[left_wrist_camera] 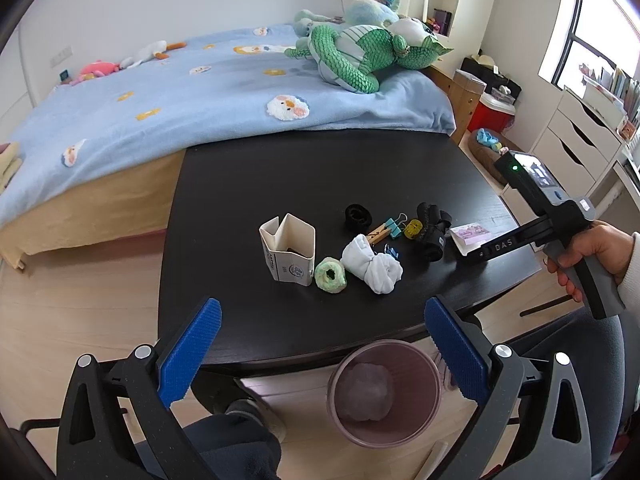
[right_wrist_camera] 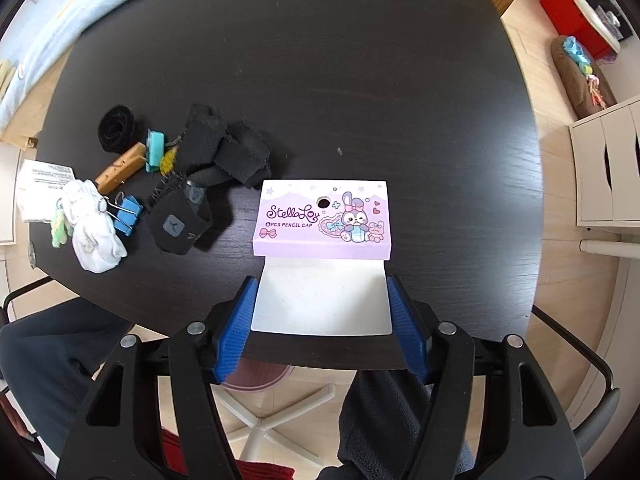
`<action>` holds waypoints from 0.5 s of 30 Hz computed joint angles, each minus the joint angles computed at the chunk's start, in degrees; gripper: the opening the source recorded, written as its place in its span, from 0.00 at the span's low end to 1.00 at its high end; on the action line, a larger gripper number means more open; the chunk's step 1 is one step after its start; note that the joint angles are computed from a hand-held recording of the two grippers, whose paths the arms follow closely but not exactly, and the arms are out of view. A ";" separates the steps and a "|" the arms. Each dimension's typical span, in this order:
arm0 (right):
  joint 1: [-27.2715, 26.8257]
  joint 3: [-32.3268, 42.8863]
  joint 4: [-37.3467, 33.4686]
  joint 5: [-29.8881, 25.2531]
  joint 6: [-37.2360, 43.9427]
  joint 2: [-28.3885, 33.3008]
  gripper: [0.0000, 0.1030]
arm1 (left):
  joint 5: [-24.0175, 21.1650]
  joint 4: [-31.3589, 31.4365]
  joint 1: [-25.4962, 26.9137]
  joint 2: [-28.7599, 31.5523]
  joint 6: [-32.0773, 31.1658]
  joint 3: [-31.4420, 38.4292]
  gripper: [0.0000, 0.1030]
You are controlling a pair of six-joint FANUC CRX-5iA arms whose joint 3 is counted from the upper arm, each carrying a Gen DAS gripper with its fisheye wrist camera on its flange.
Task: Collect trash
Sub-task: 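Grasp the pink StellaLou box with the right gripper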
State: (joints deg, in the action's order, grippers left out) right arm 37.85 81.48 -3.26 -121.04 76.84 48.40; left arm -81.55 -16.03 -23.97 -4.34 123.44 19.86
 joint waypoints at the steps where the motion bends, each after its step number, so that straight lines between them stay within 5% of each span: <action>1: 0.25 -3.15 -0.05 2.32 -0.19 -1.60 0.62 | 0.01 0.15 0.24 0.14 -0.13 0.12 0.95; 15: 0.51 -22.64 -2.06 16.99 -0.48 -16.76 0.62 | -1.23 4.02 6.36 4.88 -4.81 3.93 0.95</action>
State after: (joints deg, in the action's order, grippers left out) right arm 38.36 58.84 -5.31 -104.05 76.35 31.64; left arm -82.79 -12.00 -17.61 0.54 118.63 23.79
